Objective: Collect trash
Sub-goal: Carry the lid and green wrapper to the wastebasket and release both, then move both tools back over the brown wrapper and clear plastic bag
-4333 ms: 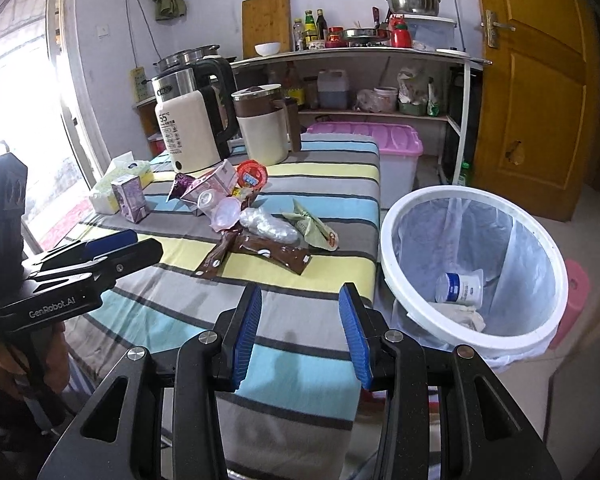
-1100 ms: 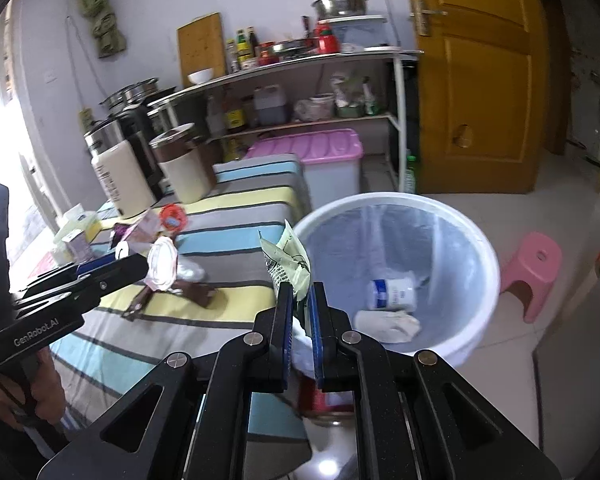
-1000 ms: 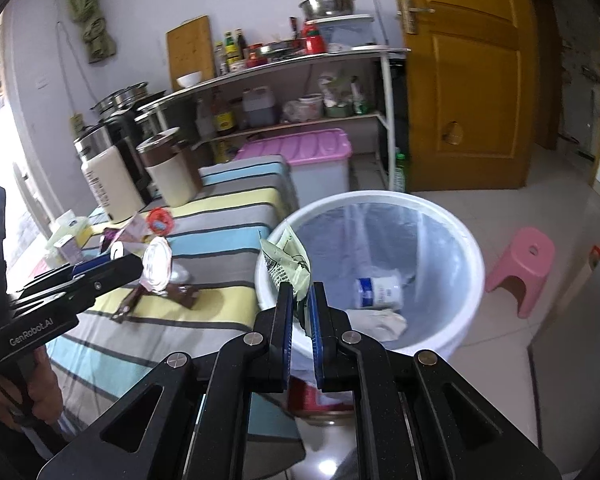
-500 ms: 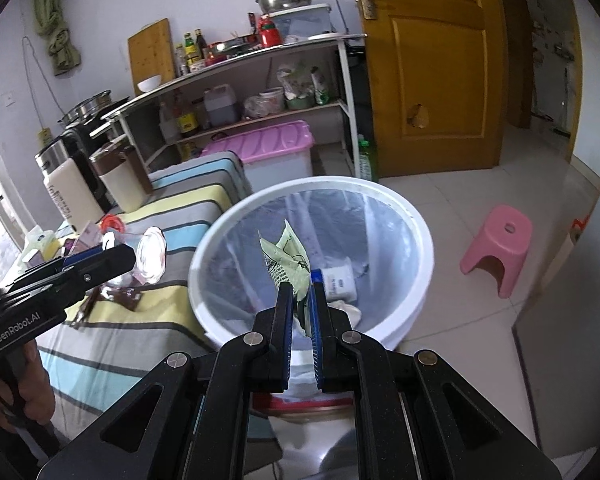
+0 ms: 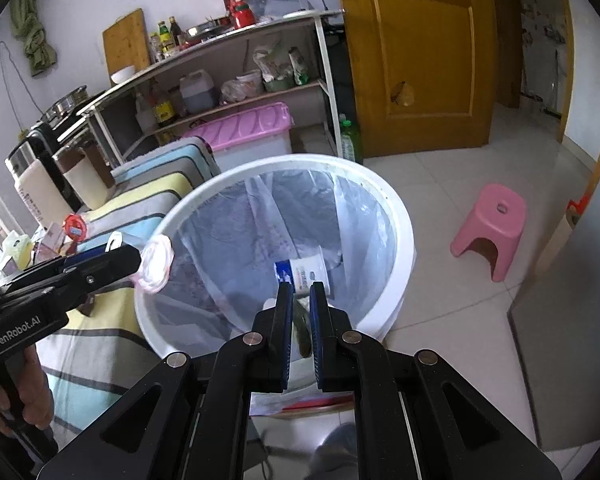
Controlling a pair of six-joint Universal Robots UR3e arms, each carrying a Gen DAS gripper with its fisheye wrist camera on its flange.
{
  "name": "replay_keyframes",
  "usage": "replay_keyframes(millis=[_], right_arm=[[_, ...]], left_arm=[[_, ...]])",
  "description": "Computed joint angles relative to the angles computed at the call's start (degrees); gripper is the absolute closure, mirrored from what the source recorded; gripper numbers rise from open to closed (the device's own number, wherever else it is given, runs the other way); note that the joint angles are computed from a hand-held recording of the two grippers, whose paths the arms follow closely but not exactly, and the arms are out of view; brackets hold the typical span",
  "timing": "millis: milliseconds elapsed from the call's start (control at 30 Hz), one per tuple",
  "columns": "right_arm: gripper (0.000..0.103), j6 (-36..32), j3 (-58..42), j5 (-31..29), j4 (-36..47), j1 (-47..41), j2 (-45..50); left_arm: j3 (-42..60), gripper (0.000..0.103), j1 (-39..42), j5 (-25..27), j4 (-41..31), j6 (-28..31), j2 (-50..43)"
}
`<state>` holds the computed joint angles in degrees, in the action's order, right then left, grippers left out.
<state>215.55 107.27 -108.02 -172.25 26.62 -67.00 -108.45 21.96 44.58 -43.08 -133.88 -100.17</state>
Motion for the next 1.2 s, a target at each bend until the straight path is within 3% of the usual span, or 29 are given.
replay_keyframes(millis=[233,533,933,1033,1200], right_arm=[[0.081,0.5,0.0,-0.1,-0.6,0.1,0.6],[0.079,1.0,0.5,-2.4,-1.3,2.6,-1.6],[0.079,0.1,-5.2,-5.7,-1.0,10.4,-0.8],[0.069,-0.3,-7.1,-6.2,-0.7,12.1,0.1],[0.068,-1.0,-10.0,-6.2,0.0,14.5,1.5]], left_arm=[[1.0,0.073,0.0,0.1,-1.4,0.4,-1.0],[-1.4,0.073,4.2,-2.7,-6.0,4.0,3.8],[-7.6,0.073,16.3,-7.2,-18.8,16.3,16.3],[-8.6,0.073,20.2,-7.9,-23.0,20.1,19.3],[-9.4,0.073,26.0,-8.9,-30.2,26.1,23.1]])
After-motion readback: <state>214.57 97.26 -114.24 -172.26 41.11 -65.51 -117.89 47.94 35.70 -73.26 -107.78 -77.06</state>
